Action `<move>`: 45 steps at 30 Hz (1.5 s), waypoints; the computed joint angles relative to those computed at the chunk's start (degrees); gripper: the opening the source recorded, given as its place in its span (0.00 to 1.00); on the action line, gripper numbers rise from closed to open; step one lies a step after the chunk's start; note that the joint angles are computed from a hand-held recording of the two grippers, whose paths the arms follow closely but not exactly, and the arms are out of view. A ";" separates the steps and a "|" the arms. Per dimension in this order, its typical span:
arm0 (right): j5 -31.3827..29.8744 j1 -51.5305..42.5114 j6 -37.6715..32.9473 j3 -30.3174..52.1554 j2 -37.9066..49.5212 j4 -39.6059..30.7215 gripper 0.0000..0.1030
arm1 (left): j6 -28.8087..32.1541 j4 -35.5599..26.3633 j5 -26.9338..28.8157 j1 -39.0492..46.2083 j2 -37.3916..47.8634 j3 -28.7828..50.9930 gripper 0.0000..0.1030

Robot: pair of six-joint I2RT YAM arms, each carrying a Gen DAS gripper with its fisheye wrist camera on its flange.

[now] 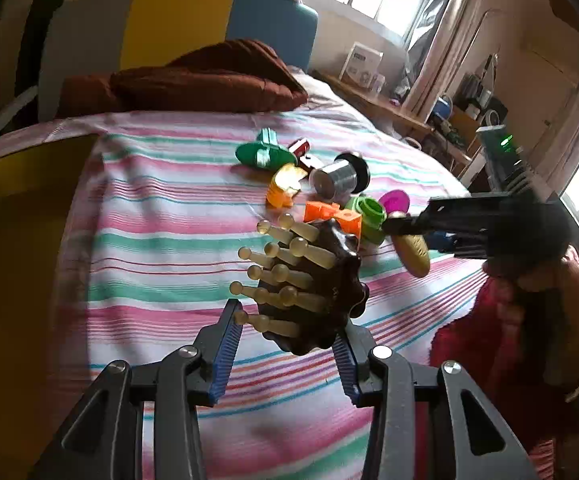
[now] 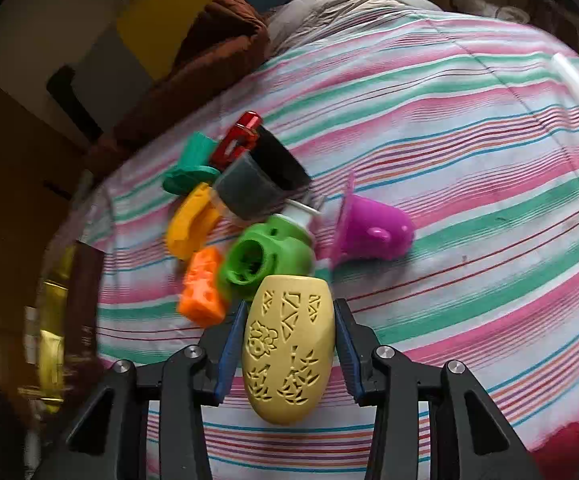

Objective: Organize rigid objects
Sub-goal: 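Carry the brown spiky piece into the gold tray and open the left tool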

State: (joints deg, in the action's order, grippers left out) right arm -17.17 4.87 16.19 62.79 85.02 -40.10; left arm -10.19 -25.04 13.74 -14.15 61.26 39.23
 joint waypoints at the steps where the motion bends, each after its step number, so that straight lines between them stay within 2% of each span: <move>1: 1.00 0.30 -0.36 0.09 -0.12 -0.29 0.42 | 0.45 -1.03 0.51 1.06 -1.58 -0.10 0.42; 5: 1.91 0.87 -1.45 -0.01 -0.46 -0.40 0.42 | 2.30 -4.95 2.42 5.80 -5.22 0.43 0.42; 10: -2.68 -1.00 -1.53 -0.90 -1.09 1.05 0.42 | 5.16 -8.17 6.35 14.60 -7.28 1.37 0.42; 18: -3.68 -1.24 -0.74 -1.60 -2.27 3.07 0.42 | 11.07 -10.23 11.31 28.67 -3.13 3.83 0.42; 25: -6.40 -1.62 -0.28 -2.50 -3.19 5.12 0.42 | 16.75 -10.94 12.69 40.31 8.27 10.44 0.42; 30: -6.26 -1.00 -0.29 -2.86 -3.85 6.26 0.42 | 19.26 -10.56 10.14 44.46 18.82 16.60 0.42; 37: -5.12 -0.28 -0.72 -2.60 -3.21 6.68 0.42 | 19.01 -12.48 8.55 48.97 32.02 26.05 0.42; 43: -4.91 -0.46 -0.50 -2.74 -3.32 6.84 0.42 | 17.76 -13.42 5.42 49.24 37.58 32.09 0.42; 45: -4.94 -0.54 -0.40 -2.79 -3.36 6.91 0.42 | 16.83 -15.55 6.35 49.85 39.95 35.08 0.43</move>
State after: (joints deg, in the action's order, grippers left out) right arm -22.10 4.33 15.78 60.01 81.66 -33.19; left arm 6.64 -40.59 20.10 35.70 101.21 74.31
